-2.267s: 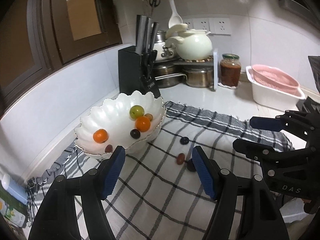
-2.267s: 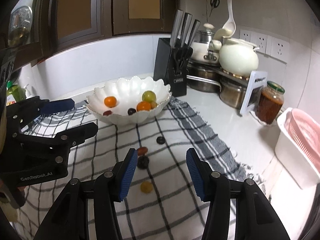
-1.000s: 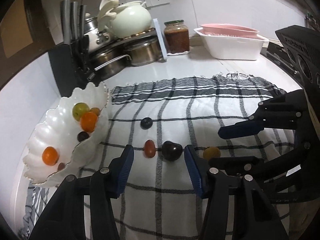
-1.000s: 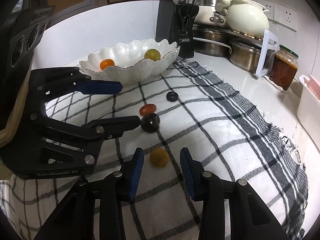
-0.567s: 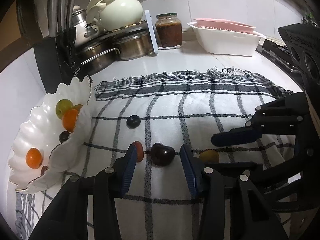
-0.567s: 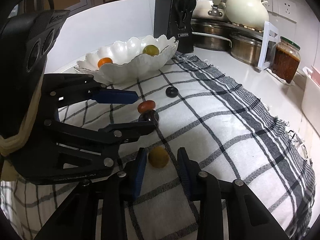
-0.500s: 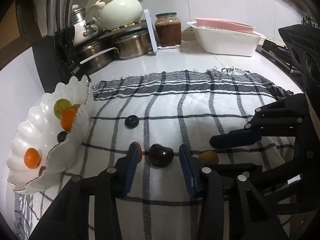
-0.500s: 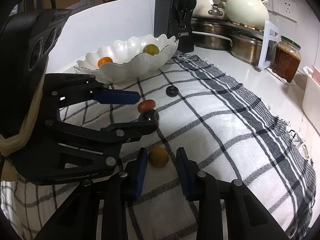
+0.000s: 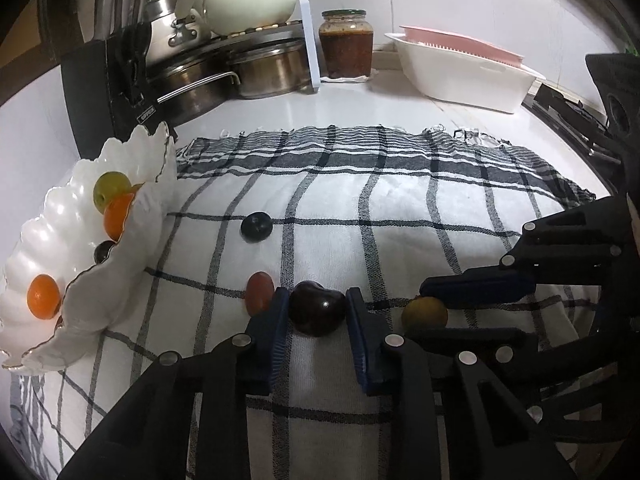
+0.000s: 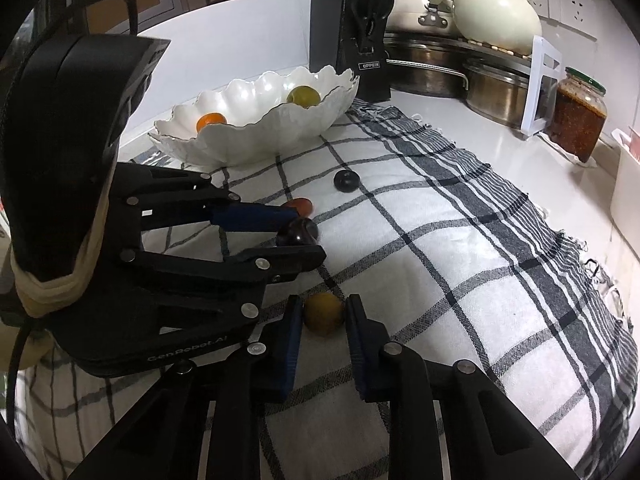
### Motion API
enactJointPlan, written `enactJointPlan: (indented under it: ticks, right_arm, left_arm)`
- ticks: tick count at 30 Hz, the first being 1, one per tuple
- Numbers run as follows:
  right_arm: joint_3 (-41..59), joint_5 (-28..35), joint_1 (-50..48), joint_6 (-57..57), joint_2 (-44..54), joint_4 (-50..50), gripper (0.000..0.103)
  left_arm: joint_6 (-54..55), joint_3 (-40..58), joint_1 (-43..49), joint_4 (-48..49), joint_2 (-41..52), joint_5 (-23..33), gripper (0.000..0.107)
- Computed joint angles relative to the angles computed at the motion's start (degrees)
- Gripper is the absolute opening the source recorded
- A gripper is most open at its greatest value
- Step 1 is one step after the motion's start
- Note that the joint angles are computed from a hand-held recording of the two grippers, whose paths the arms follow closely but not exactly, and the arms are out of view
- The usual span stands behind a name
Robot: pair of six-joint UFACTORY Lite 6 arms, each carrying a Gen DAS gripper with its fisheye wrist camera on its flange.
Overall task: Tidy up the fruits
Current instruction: 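Grasp the dark plum with the left tool while the right tool grasps another yellow-brown plum, then carry the dark plum and yellow-brown plum over the white bowl with both tools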
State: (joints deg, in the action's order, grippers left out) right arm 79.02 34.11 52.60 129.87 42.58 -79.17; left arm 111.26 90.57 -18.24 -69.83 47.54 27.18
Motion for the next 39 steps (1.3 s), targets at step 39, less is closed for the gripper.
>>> enactJointPlan:
  ticks: [39]
  right_arm:
    - [-5.1,6.3,3.2,0.5,-12.6,-7.6,0.023]
  left_arm:
    - [1.2,-26.8,5.9,-22.0,-30.5,-5.1,0.028]
